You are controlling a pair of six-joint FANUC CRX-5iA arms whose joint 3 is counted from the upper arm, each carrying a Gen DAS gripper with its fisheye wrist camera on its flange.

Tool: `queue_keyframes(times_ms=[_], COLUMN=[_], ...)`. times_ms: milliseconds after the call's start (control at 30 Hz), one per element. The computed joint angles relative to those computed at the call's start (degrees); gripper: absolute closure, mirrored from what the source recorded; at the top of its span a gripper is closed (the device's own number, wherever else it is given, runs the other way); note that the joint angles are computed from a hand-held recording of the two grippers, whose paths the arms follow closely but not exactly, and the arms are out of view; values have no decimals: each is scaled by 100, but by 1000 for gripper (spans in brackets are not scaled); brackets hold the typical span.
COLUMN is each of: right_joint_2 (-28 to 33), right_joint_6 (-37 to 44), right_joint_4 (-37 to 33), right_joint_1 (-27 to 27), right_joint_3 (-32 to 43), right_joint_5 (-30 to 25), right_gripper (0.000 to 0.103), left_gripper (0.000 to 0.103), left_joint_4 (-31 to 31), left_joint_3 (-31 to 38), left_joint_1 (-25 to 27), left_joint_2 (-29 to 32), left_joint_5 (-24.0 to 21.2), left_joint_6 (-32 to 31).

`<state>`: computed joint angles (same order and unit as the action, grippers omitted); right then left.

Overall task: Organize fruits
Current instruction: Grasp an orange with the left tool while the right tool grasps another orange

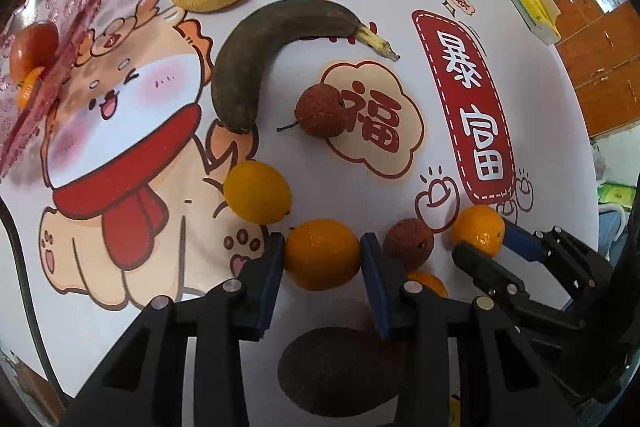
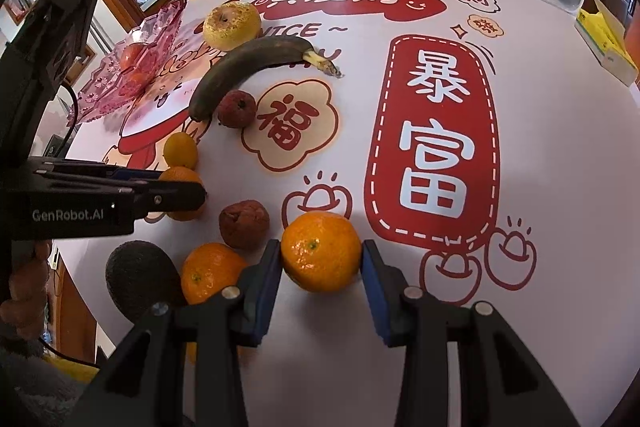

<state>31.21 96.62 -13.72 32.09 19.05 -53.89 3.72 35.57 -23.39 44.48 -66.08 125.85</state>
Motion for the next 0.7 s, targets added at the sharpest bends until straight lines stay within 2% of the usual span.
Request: queue_keyframes(times_ms=[367,700], right_joint_2=[-225,-438], right_joint_6=[-6,-83], right_joint_4=[66,191], right_joint_1=[187,534], right_joint_3=[-58,6], right_joint_5=[155,236], right_gripper=[63,63], left_gripper=[66,66], left_joint_4=[-466,-1042], left_joint_3=[-387,-833], left_joint_1=[-72,-61], left_joint_2=[-545,-1241], left_joint_5=[17,-181], left_joint_6=[75,316])
